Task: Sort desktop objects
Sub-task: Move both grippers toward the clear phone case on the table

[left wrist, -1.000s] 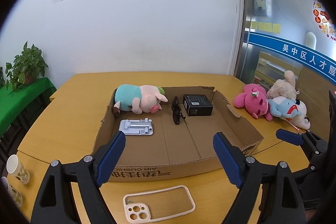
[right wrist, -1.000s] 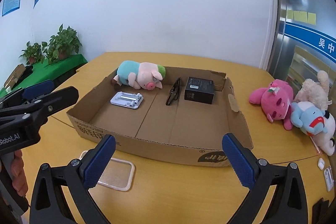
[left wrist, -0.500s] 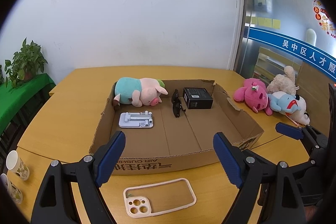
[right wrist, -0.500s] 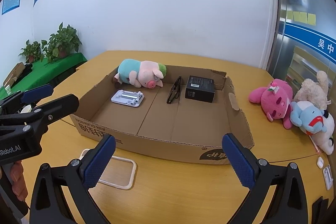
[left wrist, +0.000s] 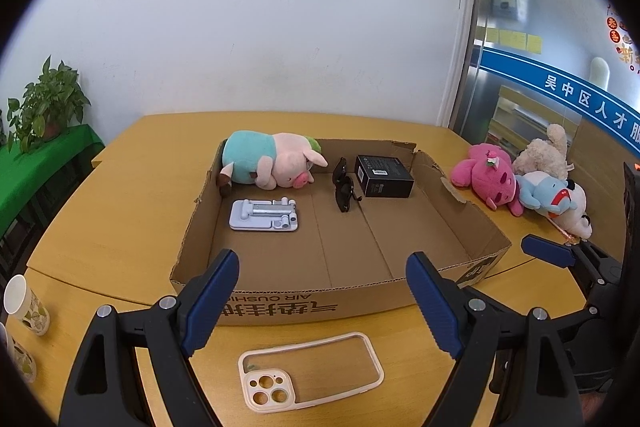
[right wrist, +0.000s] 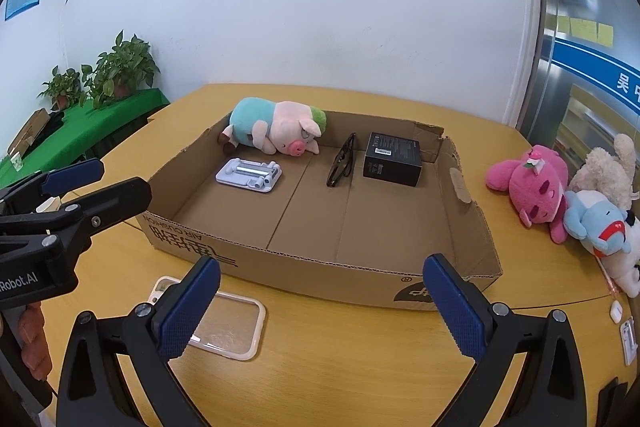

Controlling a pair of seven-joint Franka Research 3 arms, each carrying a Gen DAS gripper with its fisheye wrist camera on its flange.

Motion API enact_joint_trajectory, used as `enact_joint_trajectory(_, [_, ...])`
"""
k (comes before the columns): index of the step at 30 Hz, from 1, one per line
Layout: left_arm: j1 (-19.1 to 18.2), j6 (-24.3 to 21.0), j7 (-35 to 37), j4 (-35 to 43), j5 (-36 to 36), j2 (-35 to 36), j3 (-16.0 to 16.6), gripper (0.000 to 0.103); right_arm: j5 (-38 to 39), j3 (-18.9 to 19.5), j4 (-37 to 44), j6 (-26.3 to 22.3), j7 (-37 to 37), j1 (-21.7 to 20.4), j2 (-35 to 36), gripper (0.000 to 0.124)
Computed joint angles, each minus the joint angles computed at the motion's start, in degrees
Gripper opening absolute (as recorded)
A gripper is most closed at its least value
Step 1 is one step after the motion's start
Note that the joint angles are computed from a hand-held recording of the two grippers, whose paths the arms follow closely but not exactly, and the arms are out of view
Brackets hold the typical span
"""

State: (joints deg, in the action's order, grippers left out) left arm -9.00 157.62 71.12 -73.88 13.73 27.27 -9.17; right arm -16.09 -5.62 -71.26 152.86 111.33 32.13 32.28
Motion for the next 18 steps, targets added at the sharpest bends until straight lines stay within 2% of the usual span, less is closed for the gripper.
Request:
enact_joint_trajectory(4, [0.35,0.01,0.48,0.1,-0.43,0.28,-0.25,0.086,1.56,1.21,1.47,-0.98,-1.86,-0.74,1.06,0.103])
enact_joint_trajectory(8, [3.37,-1.51,5.29,0.21,-5.6,1.0,-3.72,0.086,3.42,1.92,2.91,-1.97,-3.7,-1.22,2.41,0.103])
enact_joint_trajectory(13, [6.02,-3.52,8.9,-2.88,-11.53,0.22,-5.19,0.086,11.26,6.91,5.7,-5.28,-11.74,-4.58,5.24,0.103])
enact_joint_trajectory(15, [7.54,-4.34,10.71,-4.71,-14.43,-0.37,-6.05,0.086,14.52,8.65,7.09,-7.7,-15.51,-5.62,6.7,0.103])
enact_joint_trajectory(18, [9.99,-6.99,13.97,-6.25,-19.71,-0.41,-7.6,0.085,20.28,11.58,11.92,-14.23,-22.42,-7.44,10.57,0.103])
